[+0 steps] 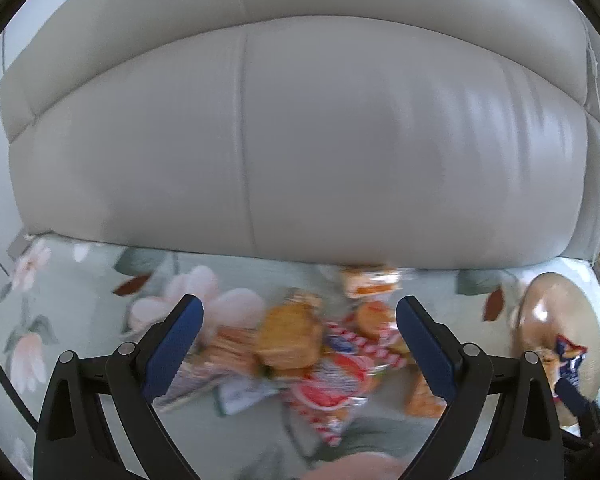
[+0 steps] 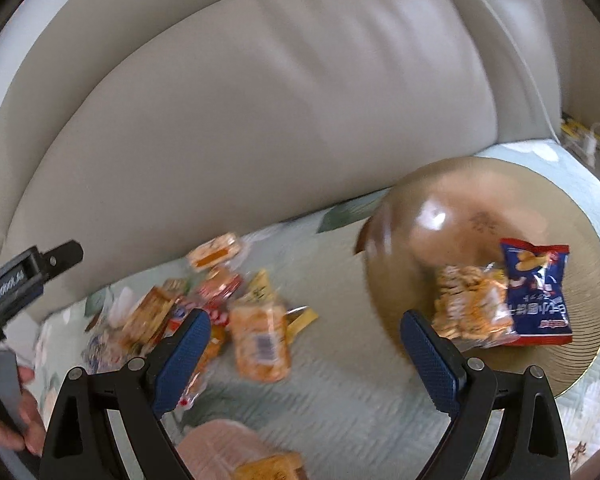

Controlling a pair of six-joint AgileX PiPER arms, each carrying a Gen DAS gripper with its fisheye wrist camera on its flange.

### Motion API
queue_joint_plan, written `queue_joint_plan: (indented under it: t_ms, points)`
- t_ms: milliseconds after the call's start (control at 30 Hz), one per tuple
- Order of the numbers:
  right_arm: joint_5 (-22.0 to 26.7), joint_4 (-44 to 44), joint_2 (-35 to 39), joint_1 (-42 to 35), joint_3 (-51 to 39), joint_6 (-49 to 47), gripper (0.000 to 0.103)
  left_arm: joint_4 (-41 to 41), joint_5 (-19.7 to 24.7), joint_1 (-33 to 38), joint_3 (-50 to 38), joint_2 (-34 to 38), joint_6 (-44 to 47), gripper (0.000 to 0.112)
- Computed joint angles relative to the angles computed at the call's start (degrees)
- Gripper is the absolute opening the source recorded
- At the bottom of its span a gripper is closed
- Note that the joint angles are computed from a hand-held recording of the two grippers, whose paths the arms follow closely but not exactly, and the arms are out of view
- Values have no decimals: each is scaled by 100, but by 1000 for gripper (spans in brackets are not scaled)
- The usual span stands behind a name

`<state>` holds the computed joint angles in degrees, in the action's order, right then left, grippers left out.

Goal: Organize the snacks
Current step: 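Withdraw both tools from the bowl back toward the snack pile, then grasp the square toast pack with the right gripper while the left grasps the purple bag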

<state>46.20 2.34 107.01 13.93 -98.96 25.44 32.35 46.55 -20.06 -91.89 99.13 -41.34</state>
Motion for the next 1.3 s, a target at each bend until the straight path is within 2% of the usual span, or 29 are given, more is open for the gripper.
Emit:
queue_joint_plan:
  t_ms: [300, 700, 867, 1000, 1100, 1300]
  points:
    - [272, -502, 32, 616, -68, 129, 95, -473, -616, 951, 910, -558, 150, 98]
    - [816, -417, 540, 1130, -332, -77, 95, -1917, -1150, 2080, 1411, -562, 846, 97]
    - [943, -376, 729, 1218, -355, -241, 95, -2216, -1216, 2486, 1541, -329, 774, 97]
    - [936, -454, 817, 1296, -271, -294, 95, -1794, -1181, 2601, 1667, -97, 168, 97]
    - [1117, -460, 963, 1336, -324, -552, 95, -1819, -1289, 2672, 1757, 89, -5, 97]
    - [1204, -212, 1037, 1312, 25, -482, 95, -2009, -1431, 2657, 1685, 464, 117, 97]
